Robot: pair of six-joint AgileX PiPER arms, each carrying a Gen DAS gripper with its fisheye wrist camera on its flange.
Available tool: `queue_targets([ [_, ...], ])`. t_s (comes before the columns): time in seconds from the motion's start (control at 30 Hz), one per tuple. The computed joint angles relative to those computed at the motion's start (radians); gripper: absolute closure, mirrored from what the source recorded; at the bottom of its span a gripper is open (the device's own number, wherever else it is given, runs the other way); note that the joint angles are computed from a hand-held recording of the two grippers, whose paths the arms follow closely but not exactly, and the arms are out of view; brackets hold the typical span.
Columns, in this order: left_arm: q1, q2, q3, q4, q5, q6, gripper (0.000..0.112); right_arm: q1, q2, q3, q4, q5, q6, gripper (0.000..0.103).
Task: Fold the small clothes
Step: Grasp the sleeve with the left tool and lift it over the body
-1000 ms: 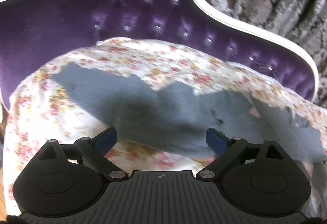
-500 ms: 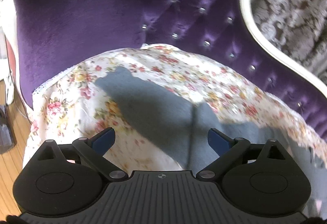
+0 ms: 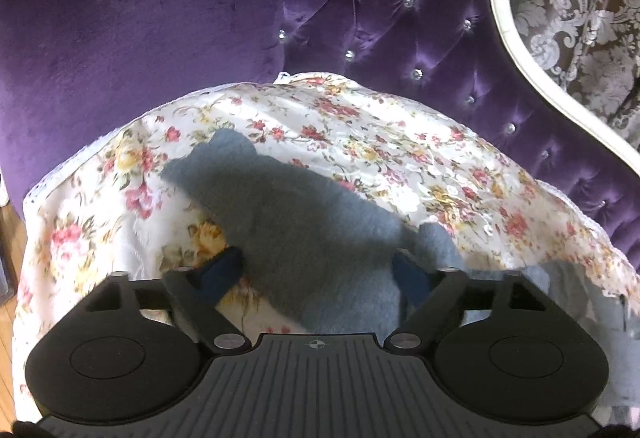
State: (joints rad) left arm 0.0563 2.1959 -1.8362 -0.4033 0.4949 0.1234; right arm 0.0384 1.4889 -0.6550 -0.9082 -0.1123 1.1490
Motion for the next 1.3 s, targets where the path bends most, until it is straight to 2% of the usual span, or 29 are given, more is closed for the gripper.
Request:
queue_targets([
  [0.03, -0.002, 0.012, -0.027, 0.027, 0.013, -0.034, 0.053, 0.005, 0.002, -0.003, 0.020, 0.005, -0.021, 0.000],
  [0.07, -0.002, 0.022, -0.050, 0.043, 0.027, -0.059, 0.058, 0.008, 0.003, -0.003, 0.044, 0.009, -0.047, 0.000],
  [0.13, 0.003, 0.034, -0.068, 0.029, 0.026, -0.084, 0.094, 0.014, 0.003, -0.003, 0.094, 0.015, -0.100, 0.000],
  [0.2, 0.027, 0.050, -0.080, -0.123, 0.055, -0.001, 0.098, 0.015, 0.004, -0.003, 0.122, 0.016, -0.128, 0.000],
  [0.23, 0.031, 0.047, -0.060, -0.178, 0.036, 0.037, 0.101, 0.015, 0.004, -0.003, 0.122, 0.016, -0.128, 0.000],
  [0.37, -0.004, -0.081, 0.146, -0.152, -0.194, 0.044, 0.101, 0.015, 0.004, -0.004, 0.097, 0.018, -0.105, 0.000],
  [0.53, 0.010, -0.204, 0.248, -0.102, -0.291, 0.015, 0.102, 0.018, 0.004, -0.006, 0.086, 0.024, -0.093, 0.000],
  [0.63, 0.018, -0.259, 0.264, 0.048, -0.303, -0.118, 0.102, 0.020, 0.001, -0.006, 0.071, 0.027, -0.077, 0.000],
  [0.77, 0.025, -0.331, 0.297, 0.129, -0.324, -0.209, 0.102, 0.015, 0.002, -0.009, 0.004, 0.022, -0.006, 0.000],
  [0.9, 0.002, -0.386, 0.293, 0.135, -0.326, -0.197, 0.102, 0.006, 0.004, -0.014, -0.136, 0.015, 0.135, 0.000],
  [1.0, -0.029, -0.426, 0.271, 0.078, -0.311, -0.132, 0.102, -0.002, 0.002, -0.017, -0.250, 0.008, 0.248, 0.000],
  [1.13, -0.099, -0.461, 0.202, 0.080, -0.277, -0.105, 0.101, -0.041, -0.030, -0.007, -0.449, -0.042, 0.458, 0.000],
  [1.3, -0.237, -0.414, 0.041, 0.093, -0.216, -0.067, 0.101, -0.094, -0.125, 0.040, -0.512, -0.105, 0.525, 0.000],
])
